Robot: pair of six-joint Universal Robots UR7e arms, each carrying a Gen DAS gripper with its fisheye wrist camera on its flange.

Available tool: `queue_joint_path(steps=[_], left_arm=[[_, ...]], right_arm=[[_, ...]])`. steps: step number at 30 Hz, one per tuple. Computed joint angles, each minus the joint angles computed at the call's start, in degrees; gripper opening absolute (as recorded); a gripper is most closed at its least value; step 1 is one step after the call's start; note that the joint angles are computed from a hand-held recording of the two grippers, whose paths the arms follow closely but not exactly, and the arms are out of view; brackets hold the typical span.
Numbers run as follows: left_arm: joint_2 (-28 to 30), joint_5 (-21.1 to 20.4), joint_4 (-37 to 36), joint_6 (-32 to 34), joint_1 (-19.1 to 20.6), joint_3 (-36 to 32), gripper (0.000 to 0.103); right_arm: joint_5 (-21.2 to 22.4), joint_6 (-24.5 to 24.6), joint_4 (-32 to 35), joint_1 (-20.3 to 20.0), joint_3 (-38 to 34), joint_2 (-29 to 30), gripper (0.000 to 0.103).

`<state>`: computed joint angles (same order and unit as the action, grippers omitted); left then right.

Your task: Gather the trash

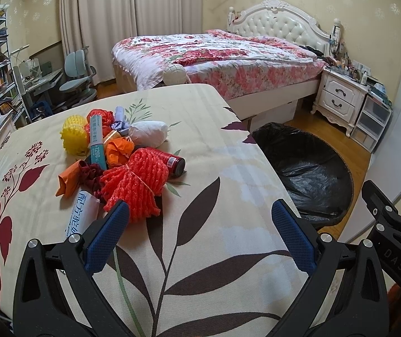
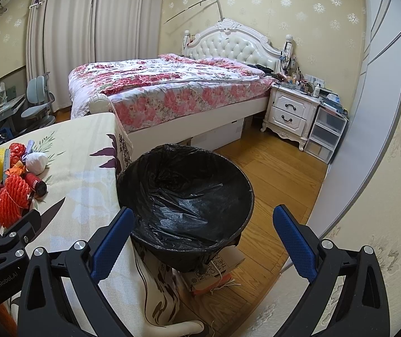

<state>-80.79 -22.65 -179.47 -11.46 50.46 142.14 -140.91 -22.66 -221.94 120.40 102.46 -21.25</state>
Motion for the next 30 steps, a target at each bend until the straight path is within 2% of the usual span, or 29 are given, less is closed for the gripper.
queue_joint_path(steps=[18, 21, 27, 30], left_arm=[[0.81, 0.28, -0.68, 0.04, -0.23, 0.55, 0.099], [0.62, 0.63, -1.03, -0.12, -0.3, 1.05, 0.099], [-2.82, 1.96, 2.92, -2.19, -0.27, 2.26, 0.098], [-6.43, 2.31, 7.81, -4.29, 0.16, 2.81, 0.098]], right_arm=[[1.07, 0.24, 0.23, -0.6, -0.36, 0.66, 0.097], [1.73, -0.4, -1.52, -1.33, 1.05, 0.99, 0.097], [1.97, 0.44, 0.26, -0.73, 0.99, 1.0, 0.097], [3.01, 1.59, 2.69, -0.43, 0.95, 1.12, 0.097]])
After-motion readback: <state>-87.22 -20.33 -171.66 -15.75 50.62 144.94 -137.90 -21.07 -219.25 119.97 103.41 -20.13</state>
